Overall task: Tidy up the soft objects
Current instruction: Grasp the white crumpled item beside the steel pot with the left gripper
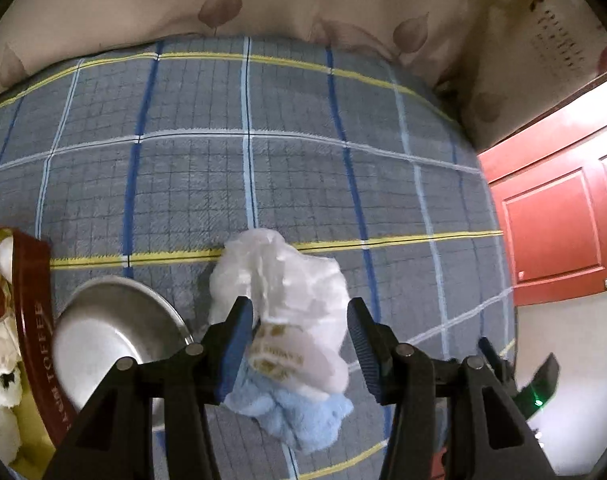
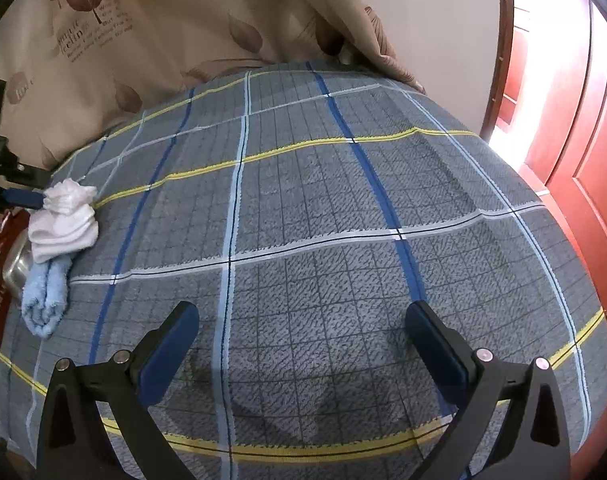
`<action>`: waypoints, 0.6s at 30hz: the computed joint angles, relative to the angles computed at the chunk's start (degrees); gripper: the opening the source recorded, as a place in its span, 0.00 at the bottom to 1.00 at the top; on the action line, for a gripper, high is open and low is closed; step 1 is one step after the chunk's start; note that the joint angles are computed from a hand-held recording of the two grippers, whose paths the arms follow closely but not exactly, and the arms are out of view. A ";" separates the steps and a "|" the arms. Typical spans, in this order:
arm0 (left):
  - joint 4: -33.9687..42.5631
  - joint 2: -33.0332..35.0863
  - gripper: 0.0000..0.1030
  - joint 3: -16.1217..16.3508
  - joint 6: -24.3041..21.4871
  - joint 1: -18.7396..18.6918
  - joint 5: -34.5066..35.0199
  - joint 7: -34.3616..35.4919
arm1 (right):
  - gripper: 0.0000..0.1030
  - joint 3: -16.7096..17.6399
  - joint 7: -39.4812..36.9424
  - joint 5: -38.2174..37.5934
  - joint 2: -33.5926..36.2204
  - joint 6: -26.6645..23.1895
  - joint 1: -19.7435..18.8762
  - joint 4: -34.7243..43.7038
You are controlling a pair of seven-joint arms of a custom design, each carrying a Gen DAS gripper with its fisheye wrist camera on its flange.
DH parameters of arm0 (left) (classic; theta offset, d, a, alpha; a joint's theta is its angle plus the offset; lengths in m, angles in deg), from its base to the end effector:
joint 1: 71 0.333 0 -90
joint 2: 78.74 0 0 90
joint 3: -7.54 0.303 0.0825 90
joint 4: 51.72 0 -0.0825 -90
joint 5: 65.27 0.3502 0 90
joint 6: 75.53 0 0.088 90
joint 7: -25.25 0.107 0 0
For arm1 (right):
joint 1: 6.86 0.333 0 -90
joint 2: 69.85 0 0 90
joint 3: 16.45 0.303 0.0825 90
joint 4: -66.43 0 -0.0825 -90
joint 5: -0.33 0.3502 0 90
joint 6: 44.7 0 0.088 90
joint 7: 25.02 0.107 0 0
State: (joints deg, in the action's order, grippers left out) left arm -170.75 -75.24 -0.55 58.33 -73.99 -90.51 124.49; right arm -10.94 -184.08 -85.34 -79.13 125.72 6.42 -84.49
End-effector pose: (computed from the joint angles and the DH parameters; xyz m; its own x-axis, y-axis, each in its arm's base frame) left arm 0.5372 -0.1113 0.4257 -0.1069 -0.9342 0.3404 -0.9798 0.0407 -0.1959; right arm 0.3504 0.1913 0.3296 -0.1210 -0.9843 -0.1283 -0.7697 0.1747 -0.6141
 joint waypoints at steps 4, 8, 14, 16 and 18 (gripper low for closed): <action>0.95 1.33 0.49 -0.06 -0.51 -0.22 0.72 -1.19 | 1.00 -0.23 2.33 -2.27 -0.06 0.51 -0.04 0.18; 2.15 3.07 0.49 -0.26 -0.60 -0.36 1.03 -2.62 | 1.00 -0.68 4.50 -4.50 -0.18 1.25 -0.05 0.27; -0.42 1.54 0.32 -0.78 4.71 -0.84 -0.68 -1.59 | 1.00 -1.34 6.12 -5.95 0.02 1.54 0.22 0.54; 0.11 1.69 0.04 -0.70 3.92 -1.29 2.16 -2.91 | 1.00 -1.42 5.76 -5.51 0.06 1.53 0.27 0.54; -0.47 1.48 0.04 -0.77 4.98 -1.61 3.15 -3.57 | 1.00 -1.35 5.33 -4.92 -0.05 1.32 0.32 0.42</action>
State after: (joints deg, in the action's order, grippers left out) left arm -171.22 -73.76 -1.32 63.31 -75.61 -87.36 120.93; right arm -12.29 -178.75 -90.25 -79.18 127.04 6.74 -84.07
